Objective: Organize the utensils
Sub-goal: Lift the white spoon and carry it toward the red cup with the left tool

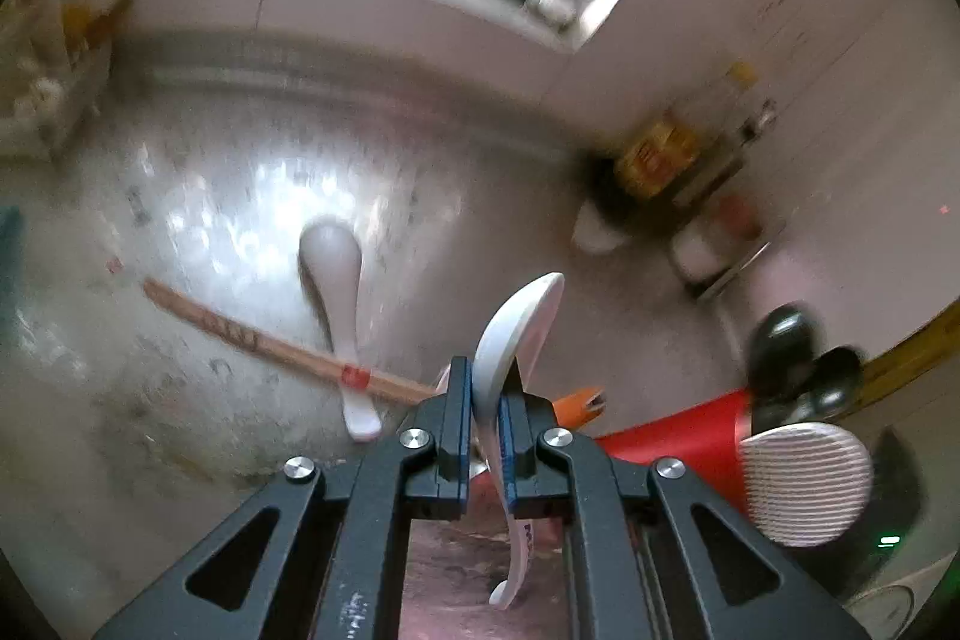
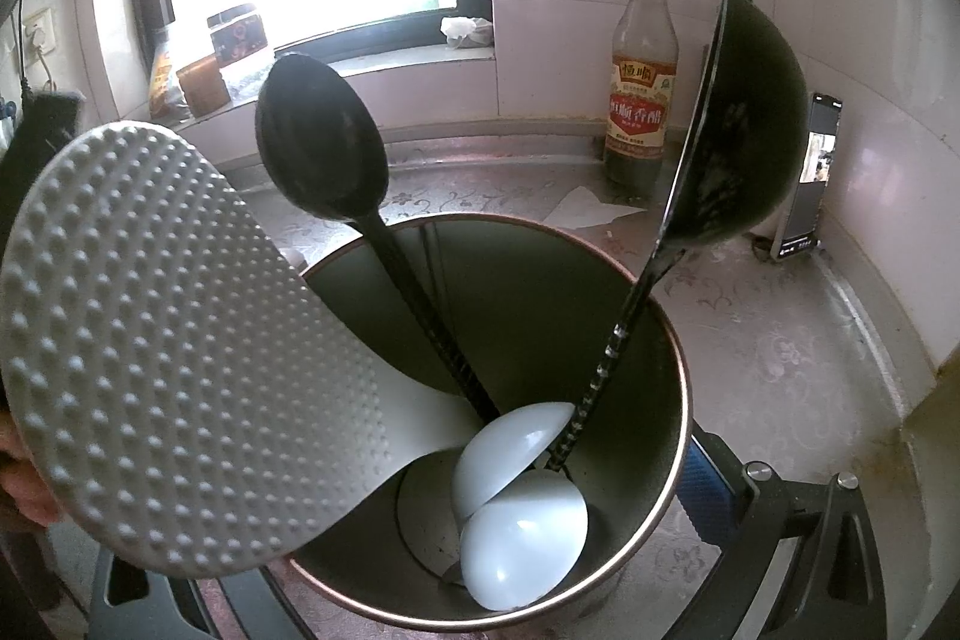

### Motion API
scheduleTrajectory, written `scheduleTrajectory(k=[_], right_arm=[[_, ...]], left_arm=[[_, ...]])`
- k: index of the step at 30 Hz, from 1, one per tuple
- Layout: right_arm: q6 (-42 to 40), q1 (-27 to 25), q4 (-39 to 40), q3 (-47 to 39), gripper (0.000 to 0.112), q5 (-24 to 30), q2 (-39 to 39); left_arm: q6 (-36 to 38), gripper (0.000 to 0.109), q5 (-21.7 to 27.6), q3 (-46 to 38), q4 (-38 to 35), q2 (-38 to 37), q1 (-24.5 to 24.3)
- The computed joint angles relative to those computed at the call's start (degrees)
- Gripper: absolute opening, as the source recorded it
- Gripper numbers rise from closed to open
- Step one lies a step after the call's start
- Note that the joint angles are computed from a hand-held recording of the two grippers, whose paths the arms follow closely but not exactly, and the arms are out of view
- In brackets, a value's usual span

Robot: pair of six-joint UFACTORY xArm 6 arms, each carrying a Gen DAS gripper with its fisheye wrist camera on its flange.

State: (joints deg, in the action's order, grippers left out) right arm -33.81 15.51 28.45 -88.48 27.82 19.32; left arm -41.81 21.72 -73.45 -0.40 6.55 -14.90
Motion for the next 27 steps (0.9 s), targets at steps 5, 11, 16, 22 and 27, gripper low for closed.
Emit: scheduleTrajectory(k=[5, 11, 16, 22, 27], right_arm=[[-0.04, 0.01, 0.02, 0.00, 0.103, 0.10, 0.00], [-0.46, 0.04, 0.46, -0.03, 0.103, 0.27, 0.03], [-0.56, 0.21, 0.68, -0.11, 0.103, 0.44, 0.00], [-1.10, 0.29, 1.45, 0.58, 0.103, -0.02, -0.59], [-1.68, 0.13, 2.37, 1.64, 0.103, -0.24, -1.37]], left_arm=[[-5.74, 0.008, -1.80, -0.05, 9.60, -4.42, 0.09], [-6.38, 0.008, -1.92, -5.26, 16.47, -4.77, -1.17], [-2.85, 0.008, 1.20, -14.60, 17.65, 0.47, -3.16], [1.62, 0.008, 4.84, -24.68, 16.94, 7.17, -5.25], [2.29, 0.008, 7.42, -31.24, 19.54, 11.52, -6.67]])
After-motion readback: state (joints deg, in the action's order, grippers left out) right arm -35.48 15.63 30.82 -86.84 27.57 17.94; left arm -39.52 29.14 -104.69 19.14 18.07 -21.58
